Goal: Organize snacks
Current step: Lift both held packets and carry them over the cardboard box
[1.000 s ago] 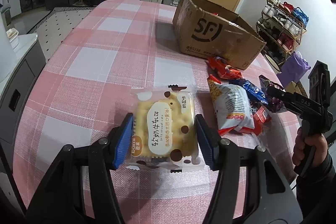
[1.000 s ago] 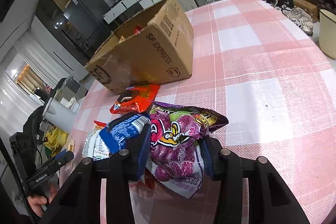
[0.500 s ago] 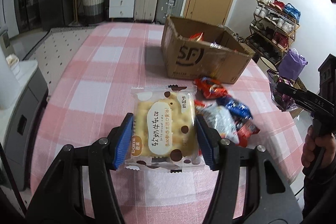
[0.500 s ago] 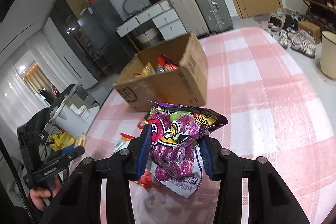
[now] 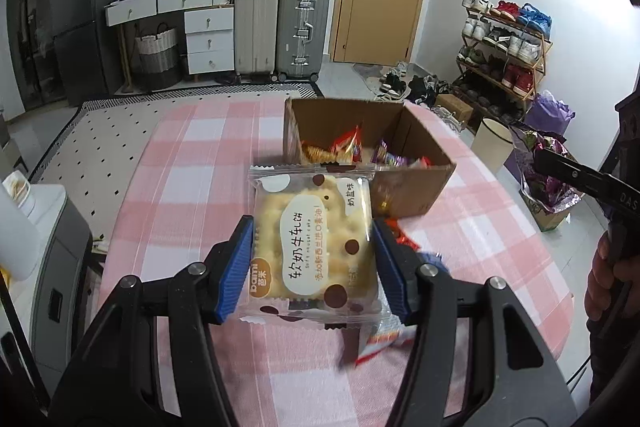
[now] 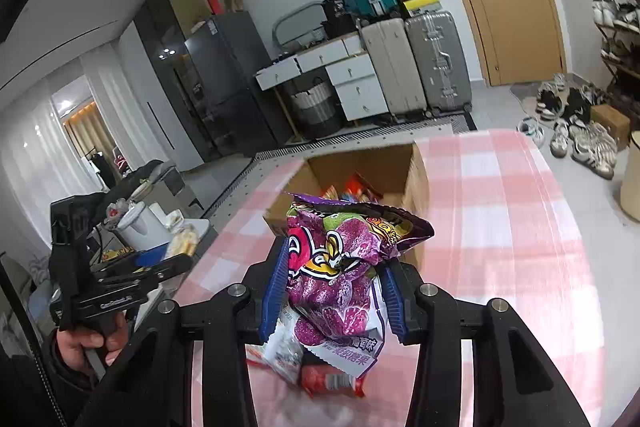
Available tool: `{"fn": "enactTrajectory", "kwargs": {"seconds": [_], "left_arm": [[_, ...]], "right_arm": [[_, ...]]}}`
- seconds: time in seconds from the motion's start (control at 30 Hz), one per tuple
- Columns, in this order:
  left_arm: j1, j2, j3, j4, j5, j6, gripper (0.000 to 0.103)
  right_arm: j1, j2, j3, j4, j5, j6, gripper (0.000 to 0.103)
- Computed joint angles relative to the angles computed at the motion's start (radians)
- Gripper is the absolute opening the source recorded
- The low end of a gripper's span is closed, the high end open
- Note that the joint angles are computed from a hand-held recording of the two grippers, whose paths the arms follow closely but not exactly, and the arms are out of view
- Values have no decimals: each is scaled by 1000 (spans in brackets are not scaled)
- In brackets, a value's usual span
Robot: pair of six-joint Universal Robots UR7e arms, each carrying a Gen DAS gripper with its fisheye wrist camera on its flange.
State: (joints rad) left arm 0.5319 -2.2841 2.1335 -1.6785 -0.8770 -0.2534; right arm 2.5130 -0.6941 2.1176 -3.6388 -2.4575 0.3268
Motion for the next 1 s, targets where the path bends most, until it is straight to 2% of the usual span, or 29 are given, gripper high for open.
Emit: {"fn": "enactTrajectory", "kwargs": {"seconds": [0.33, 0.67, 1.0], "left_arm": [[29, 188, -88, -174, -15, 79, 55], [63, 391, -139, -334, -58, 120, 55], [141, 569, -195, -448, -81, 185, 55]], "right_arm": [[-5, -24, -121, 44, 23, -116, 43], [-63, -21, -255, 129, 69, -205, 43], [-145, -5, -318, 195, 91, -243, 43]]}}
